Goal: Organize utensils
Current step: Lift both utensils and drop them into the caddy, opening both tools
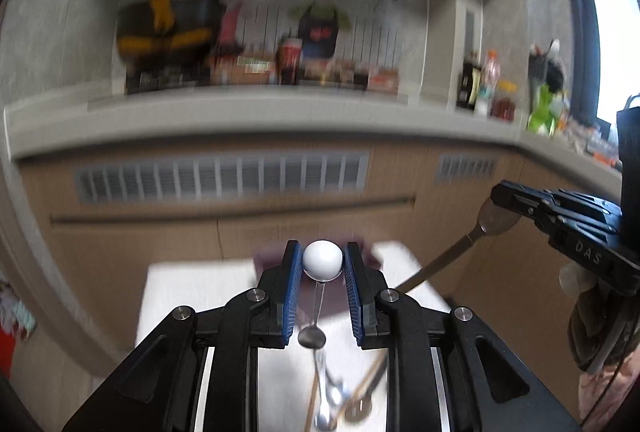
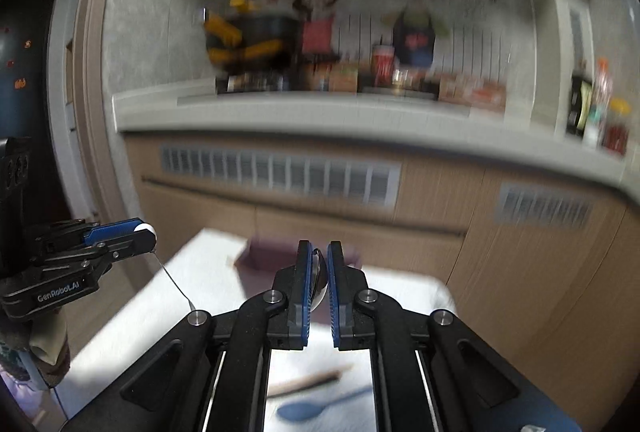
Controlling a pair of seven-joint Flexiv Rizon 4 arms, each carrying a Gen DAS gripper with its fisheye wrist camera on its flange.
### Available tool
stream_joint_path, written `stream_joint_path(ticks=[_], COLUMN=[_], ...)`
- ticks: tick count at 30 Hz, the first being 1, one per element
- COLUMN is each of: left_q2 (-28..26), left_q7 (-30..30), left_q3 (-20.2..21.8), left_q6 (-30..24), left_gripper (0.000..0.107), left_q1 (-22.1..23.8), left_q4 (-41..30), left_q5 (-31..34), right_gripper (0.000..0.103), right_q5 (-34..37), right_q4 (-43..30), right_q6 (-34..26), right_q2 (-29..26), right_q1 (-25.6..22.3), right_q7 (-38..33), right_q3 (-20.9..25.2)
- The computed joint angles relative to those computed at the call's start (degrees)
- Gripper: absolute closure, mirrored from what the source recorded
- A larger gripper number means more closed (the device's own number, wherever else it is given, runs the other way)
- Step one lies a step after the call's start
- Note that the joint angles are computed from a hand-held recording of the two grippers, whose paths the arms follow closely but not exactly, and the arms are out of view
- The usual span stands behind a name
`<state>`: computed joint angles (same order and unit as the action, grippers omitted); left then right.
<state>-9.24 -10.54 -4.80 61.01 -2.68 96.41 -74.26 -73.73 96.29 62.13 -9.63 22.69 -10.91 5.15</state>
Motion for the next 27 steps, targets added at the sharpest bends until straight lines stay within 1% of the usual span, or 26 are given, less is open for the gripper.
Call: stream_joint_path(ticks=[3, 5, 8, 11, 15, 19, 21, 27], left_q2=[-2.14, -4.14, -6.56, -9.31, -13.20, -17.69, -19.18, -23.57], left_q7=[-0.28, -2.28, -3.78, -6.03, -9.63, -16.06, -17.96, -23.22], left_q3=[-1.22, -1.99, -3.30, -4.52, -6.17, -6.92, -7.62, -8.89], left_q6=[1.29, 0.98, 1.13, 0.60, 0.47, -1.70, -2.01, -3.31], left_gripper=[0.084, 0.084, 0.084, 0.084, 0.084, 0.084, 0.084, 0.084], left_q1=[-0.01, 0.45, 1.06, 1.82, 2.63, 3.54, 4.03, 5.09], left_q4=[-5.43, -9.45, -13.48, -17.03, -20.38, -24.16, -24.97, -28.01], left_q5=[-0.21, 1.26, 3.32, 6.06, 9.92, 16.23, 18.25, 23.63], right_gripper=[0.096, 0.096, 0.096, 0.095, 0.095, 0.095, 0.095, 0.095], right_q5=[-0.53, 0.26, 4.78, 9.04, 15.44, 21.21, 24.07, 29.71], right_q4=[-5.02, -8.45, -13.84, -17.61, -21.18, -24.32, -25.74, -28.39], right_q6=[-2.99, -4.74, -6.36, -8.30, -9.28, -10.94, -11.98, -13.93], right_q2=[-0.97, -2.43, -5.44, -8.22, -12.07, -15.87, -17.67, -21.20], right_q1=[0.92, 1.59, 2.50, 3.63, 4.45, 5.21, 5.35, 5.71], right_q7=[-4.12, -7.55, -14.28, -20.04, -26.08, -30.20, -32.04, -35.34], right_q3=[-0.61, -1.06, -1.81, -2.96, -4.18, -5.54, -6.02, -7.16])
